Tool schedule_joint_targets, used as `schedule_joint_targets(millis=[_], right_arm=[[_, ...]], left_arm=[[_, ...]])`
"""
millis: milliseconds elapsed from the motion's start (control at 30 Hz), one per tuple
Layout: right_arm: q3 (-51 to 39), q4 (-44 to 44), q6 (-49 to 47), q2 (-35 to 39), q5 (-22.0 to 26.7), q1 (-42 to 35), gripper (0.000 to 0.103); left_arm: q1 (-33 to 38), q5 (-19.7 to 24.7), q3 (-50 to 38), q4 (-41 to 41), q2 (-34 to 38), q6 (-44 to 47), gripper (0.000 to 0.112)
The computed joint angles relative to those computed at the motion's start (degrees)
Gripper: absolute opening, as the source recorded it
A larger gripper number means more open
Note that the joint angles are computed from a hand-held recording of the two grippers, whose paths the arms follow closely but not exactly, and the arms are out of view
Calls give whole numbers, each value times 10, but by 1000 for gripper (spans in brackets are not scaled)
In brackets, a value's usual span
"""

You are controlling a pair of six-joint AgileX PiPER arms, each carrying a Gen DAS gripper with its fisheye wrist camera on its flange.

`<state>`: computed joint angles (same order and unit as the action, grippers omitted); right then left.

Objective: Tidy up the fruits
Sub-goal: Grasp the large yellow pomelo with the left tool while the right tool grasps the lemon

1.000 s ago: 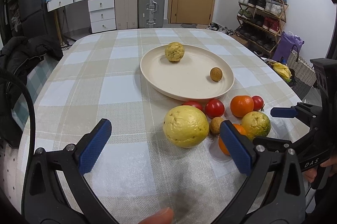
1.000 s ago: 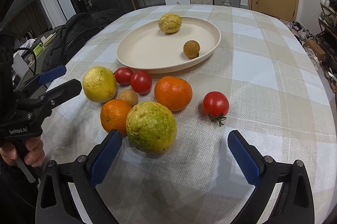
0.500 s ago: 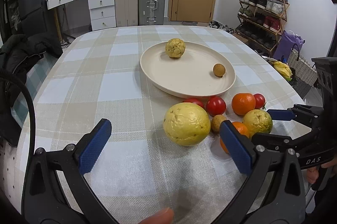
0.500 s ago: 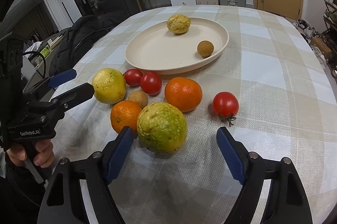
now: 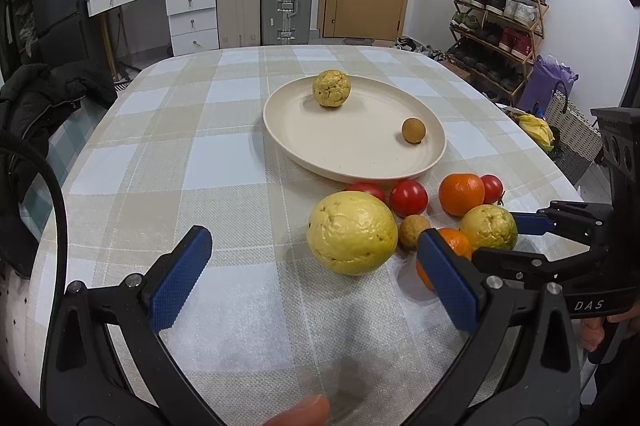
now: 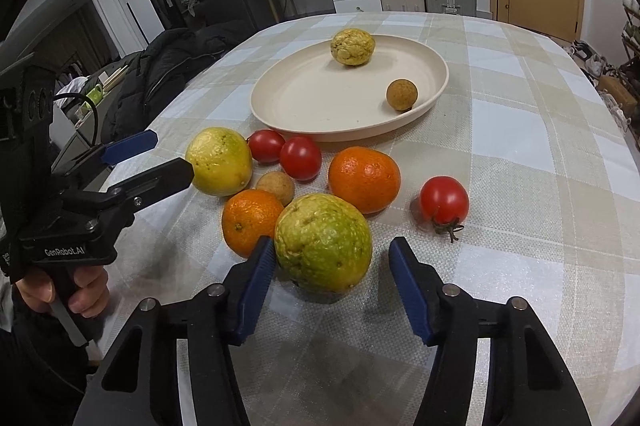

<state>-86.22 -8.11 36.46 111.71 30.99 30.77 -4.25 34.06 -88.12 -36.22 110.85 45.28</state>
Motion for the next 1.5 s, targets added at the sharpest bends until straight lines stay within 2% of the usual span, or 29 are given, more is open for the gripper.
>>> schedule_joint_targets(millis=[67,133,467,600,933,1100,1233,1400,1500], right_arm=[[3,0,0,-2,-5,1,57],[6,4,-5,-3,-10,2,50],[20,-55,45,-20,-27,10,49],[36,-63,55,-37,-45,5,49],[41,-75,68,-43,-46,3,49],[46,-75,67,-46,-49,1,49],[46,-72,65,-47,-50,-1,49],[46,-72,65,-47,-50,-2,49],[47,-75,67,-47,-50,-1,49]], left_arm=[[-1,-1,2,1,0,1,102],[-3,-1,3,3,1,0,102],[-11,6,-10,37,13,-31,102],[-11,31,-33,42,31,-36,102],[-23,74,-94,71,71,-52,85],[-37,63,-93,96,73,-58,77],[-41,68,-94,95,74,-47,56],[-32,85,-95,65,75,-19,56],[-30,78,-85,54,69,-8,56]])
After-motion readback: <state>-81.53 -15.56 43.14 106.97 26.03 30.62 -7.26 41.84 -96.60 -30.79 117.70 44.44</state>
